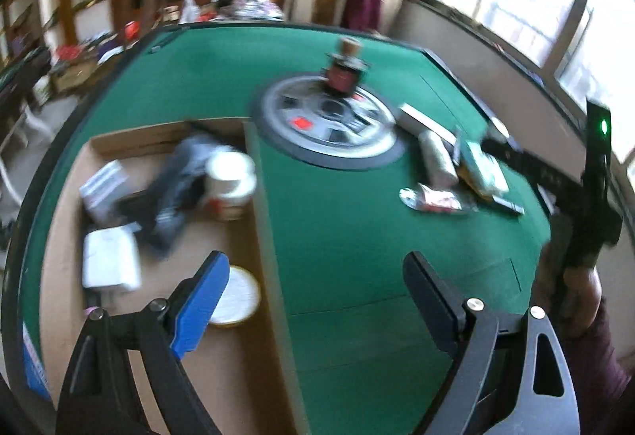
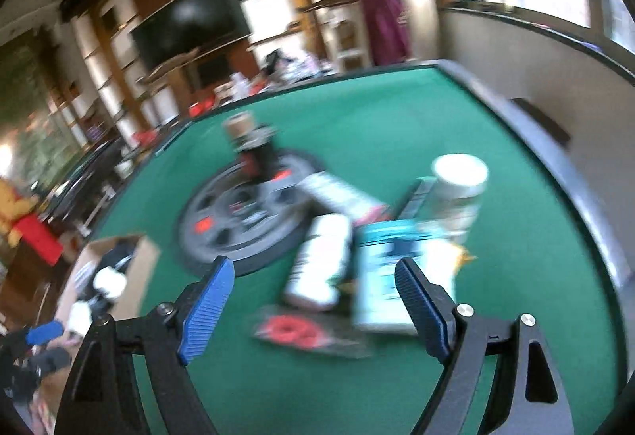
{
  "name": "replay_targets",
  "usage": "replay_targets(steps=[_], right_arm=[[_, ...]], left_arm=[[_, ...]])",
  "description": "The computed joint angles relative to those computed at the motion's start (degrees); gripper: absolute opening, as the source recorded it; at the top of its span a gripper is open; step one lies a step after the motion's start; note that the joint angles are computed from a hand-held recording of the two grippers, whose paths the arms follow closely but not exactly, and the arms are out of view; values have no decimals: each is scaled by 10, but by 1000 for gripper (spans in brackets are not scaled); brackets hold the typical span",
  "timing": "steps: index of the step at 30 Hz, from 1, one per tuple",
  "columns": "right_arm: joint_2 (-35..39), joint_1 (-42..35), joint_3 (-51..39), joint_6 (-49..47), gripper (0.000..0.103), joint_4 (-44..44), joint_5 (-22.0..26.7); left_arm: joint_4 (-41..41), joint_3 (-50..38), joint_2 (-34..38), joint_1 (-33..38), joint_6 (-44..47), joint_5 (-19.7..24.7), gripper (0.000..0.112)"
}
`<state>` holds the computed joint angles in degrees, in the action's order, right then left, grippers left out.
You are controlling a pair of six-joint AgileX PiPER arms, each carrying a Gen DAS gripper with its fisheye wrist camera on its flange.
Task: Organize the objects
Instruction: 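Withdraw both grippers from the cardboard box, then grasp the clear packet with red number candle using the left gripper, then lift the candle packet with the left gripper while the right gripper grasps the white bottle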
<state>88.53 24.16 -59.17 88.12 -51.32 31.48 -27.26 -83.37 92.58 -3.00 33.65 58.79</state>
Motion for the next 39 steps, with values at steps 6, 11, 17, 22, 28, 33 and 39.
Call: replay_targets(steps=[6, 11, 17, 22, 28, 33, 39], right_arm=[[-43, -68, 74, 35, 88, -18, -47], [-67, -148, 117, -23, 88, 65, -133], [-79, -175, 132, -31, 88, 95, -156], [-70, -162, 117, -26, 88, 85, -140], [-67, -169, 119, -51, 88, 111, -144], [-57, -173, 114, -72, 88, 132, -145], [-50, -176, 113, -85, 88, 149, -145]], left_arm=[[71, 17, 15, -126, -74, -56, 89], [111, 20, 46, -224, -58, -144, 88], [190, -42, 120, -293, -52, -169, 88], [218, -113, 180, -309, -74, -152, 88], [216, -136, 205, -316, -77, -144, 88], [170, -162, 212, -300, -60, -91, 34], [151, -118, 178, -287, -48, -77, 27]])
